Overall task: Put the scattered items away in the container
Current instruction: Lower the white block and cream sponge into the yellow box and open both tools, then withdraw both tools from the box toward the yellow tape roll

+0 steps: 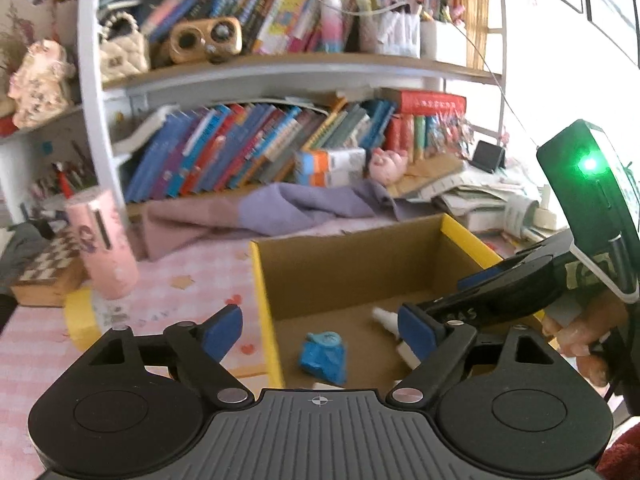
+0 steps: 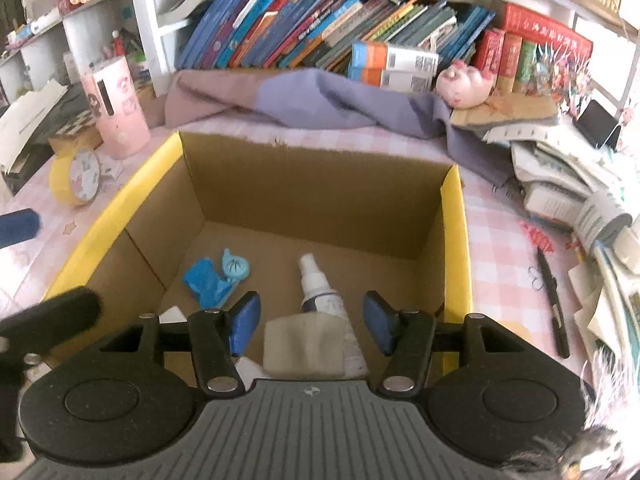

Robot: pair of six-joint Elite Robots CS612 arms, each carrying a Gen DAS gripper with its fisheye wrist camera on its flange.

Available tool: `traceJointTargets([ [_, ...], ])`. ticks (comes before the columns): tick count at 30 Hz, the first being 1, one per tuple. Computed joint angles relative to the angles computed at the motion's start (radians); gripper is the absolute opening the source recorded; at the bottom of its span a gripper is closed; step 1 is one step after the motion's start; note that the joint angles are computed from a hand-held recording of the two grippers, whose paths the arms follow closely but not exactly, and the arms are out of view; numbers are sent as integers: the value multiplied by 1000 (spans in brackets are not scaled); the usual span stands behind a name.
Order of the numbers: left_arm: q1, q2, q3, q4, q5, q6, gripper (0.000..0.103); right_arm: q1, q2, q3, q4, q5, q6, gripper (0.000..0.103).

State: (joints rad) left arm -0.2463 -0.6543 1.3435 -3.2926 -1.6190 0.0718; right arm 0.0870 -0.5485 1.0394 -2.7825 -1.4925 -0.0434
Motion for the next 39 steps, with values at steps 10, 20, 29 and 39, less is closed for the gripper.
traceJointTargets([
  [10, 13, -20, 49, -74, 37, -30, 87, 14, 6, 5, -97, -39, 24, 57],
  [20, 50, -37, 90, -128, -24, -8, 88, 46, -5, 35, -199, -142, 74, 58],
  [29, 113, -52, 119, -155, -199, 44, 88, 102, -54, 129, -282, -312, 190, 58],
  [39, 173, -63, 147, -162, -319, 109, 88, 168, -102, 231, -331, -452, 311, 59],
])
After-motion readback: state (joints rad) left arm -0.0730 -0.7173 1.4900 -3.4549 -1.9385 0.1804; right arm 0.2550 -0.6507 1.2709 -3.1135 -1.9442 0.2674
